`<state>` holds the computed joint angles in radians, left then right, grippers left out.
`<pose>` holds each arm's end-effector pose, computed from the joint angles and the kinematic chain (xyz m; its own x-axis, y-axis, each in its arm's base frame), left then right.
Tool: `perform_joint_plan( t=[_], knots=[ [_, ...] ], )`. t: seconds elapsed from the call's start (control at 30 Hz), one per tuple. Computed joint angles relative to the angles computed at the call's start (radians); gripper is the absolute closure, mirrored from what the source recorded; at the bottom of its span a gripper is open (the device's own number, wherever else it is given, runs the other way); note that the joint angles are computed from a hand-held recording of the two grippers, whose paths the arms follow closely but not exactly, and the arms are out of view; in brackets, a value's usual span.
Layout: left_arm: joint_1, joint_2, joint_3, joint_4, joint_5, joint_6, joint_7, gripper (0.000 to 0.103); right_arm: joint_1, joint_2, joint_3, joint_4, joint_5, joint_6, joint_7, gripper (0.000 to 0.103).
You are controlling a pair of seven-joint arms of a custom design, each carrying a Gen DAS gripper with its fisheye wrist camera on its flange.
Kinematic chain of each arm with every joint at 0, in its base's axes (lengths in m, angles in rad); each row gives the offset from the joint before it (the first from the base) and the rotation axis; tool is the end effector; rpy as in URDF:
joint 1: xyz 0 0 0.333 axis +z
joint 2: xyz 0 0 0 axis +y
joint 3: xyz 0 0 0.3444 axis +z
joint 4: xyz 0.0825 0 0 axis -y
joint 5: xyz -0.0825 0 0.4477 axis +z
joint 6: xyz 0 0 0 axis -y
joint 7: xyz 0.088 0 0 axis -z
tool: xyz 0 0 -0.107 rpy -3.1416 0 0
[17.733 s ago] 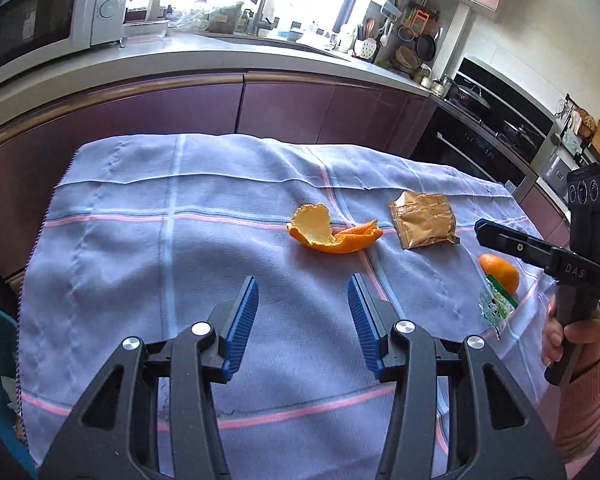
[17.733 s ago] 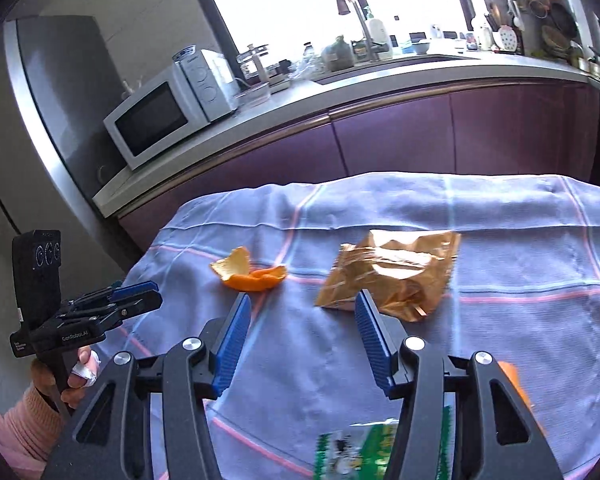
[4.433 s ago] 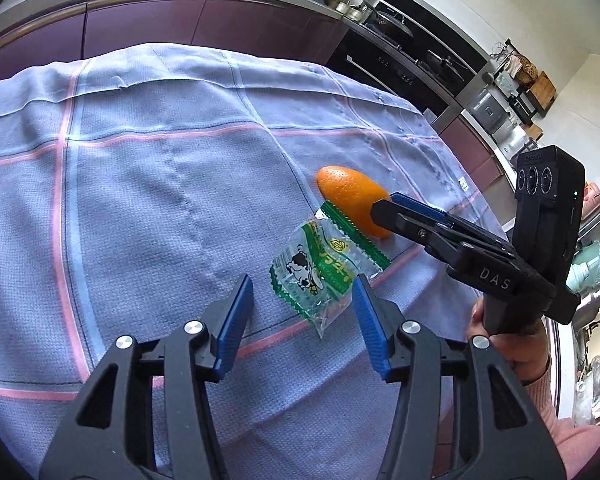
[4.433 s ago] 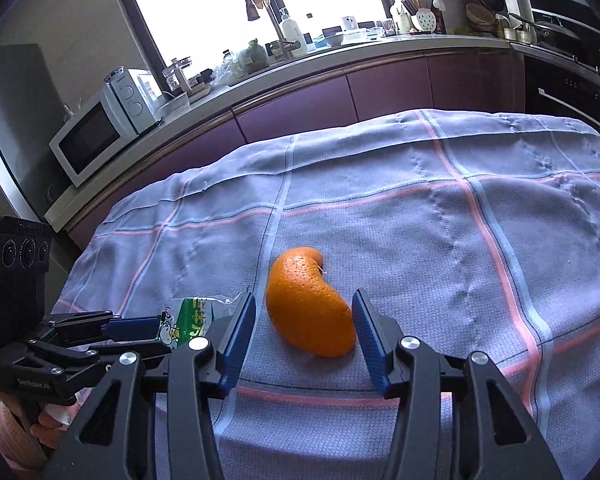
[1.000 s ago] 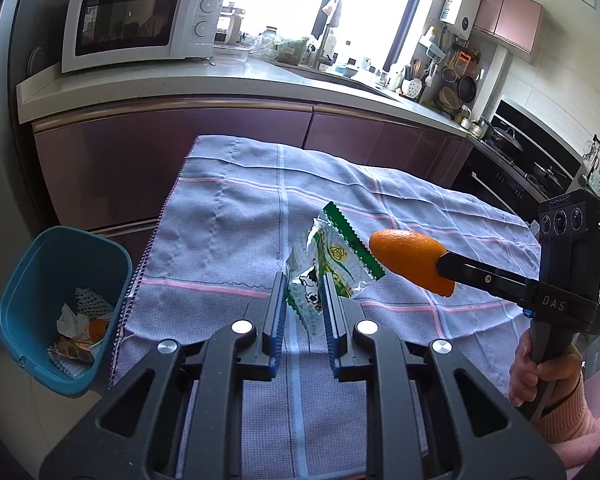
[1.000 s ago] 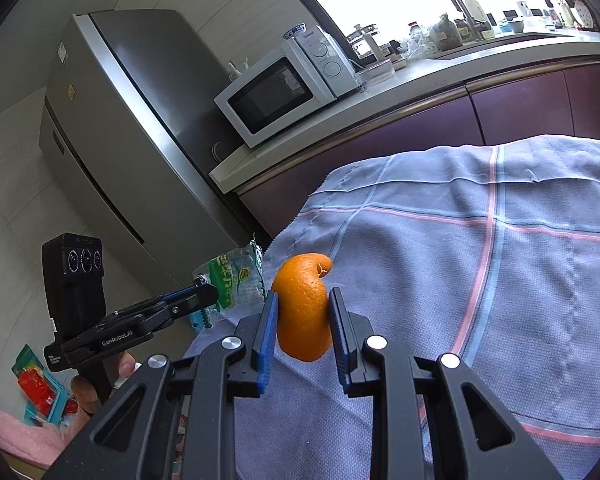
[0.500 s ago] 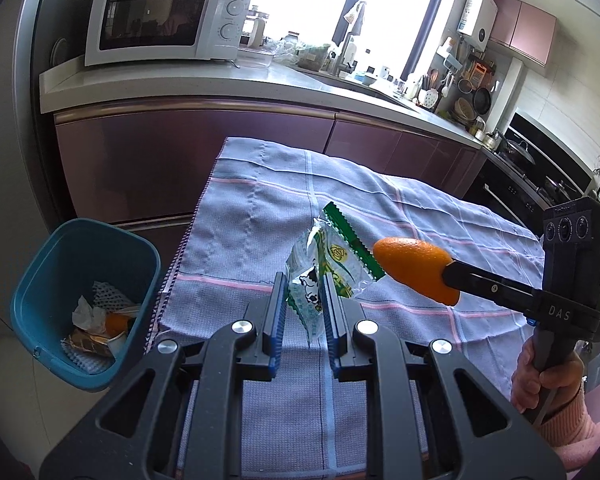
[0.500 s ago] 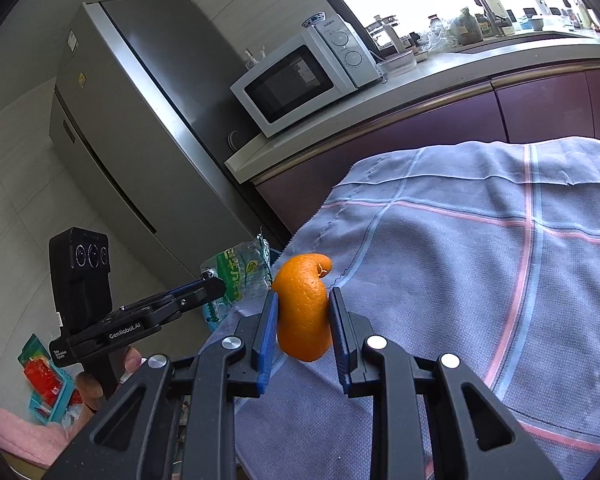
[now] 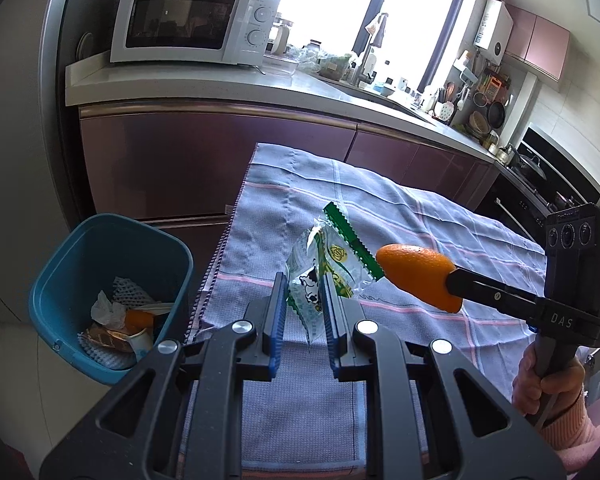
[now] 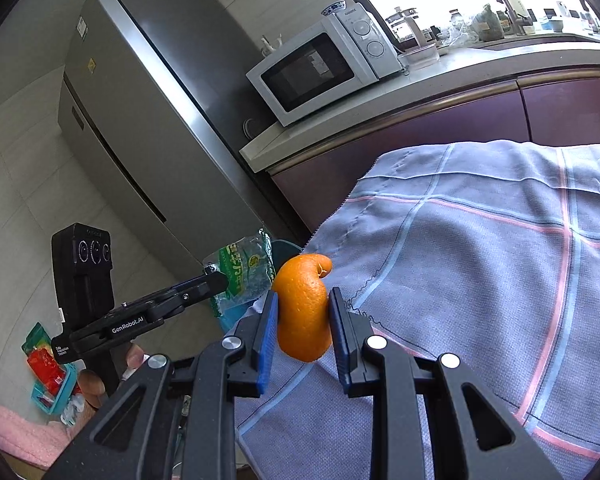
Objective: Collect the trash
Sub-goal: 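Lift the green bag and orange and carry both toward the teal bin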
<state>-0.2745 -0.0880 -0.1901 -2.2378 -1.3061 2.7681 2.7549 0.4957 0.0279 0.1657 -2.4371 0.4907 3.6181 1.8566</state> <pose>0.5439 -0.2279 0.4444 -0.6035 -0.7445 0.2856 -0.6241 0.2181 -0.7503 0.4778 0.2954 0.4051 0.0956 -0.8452 -0.5258 -0.5648 0.3889 -0.7278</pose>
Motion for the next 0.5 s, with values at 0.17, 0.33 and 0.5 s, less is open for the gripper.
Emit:
perform_joint_plan(
  t=[0.17, 0.33, 0.5],
  knots=[
    [0.008, -0.002, 0.007, -0.001, -0.008, 0.004, 0.003, 0.085, -0.002, 0.018, -0.004, 0.026, -0.029, -0.017, 0.008, 0.079],
    [0.019, -0.003, 0.014, -0.003, -0.015, 0.004, 0.004, 0.085, -0.006, 0.029, -0.01, 0.045, -0.069, -0.03, 0.033, 0.079],
    [0.03, -0.006, 0.02, -0.006, -0.023, 0.004, 0.007, 0.085, -0.009, 0.042, -0.014, 0.062, -0.112, -0.039, 0.058, 0.079]
  ],
)
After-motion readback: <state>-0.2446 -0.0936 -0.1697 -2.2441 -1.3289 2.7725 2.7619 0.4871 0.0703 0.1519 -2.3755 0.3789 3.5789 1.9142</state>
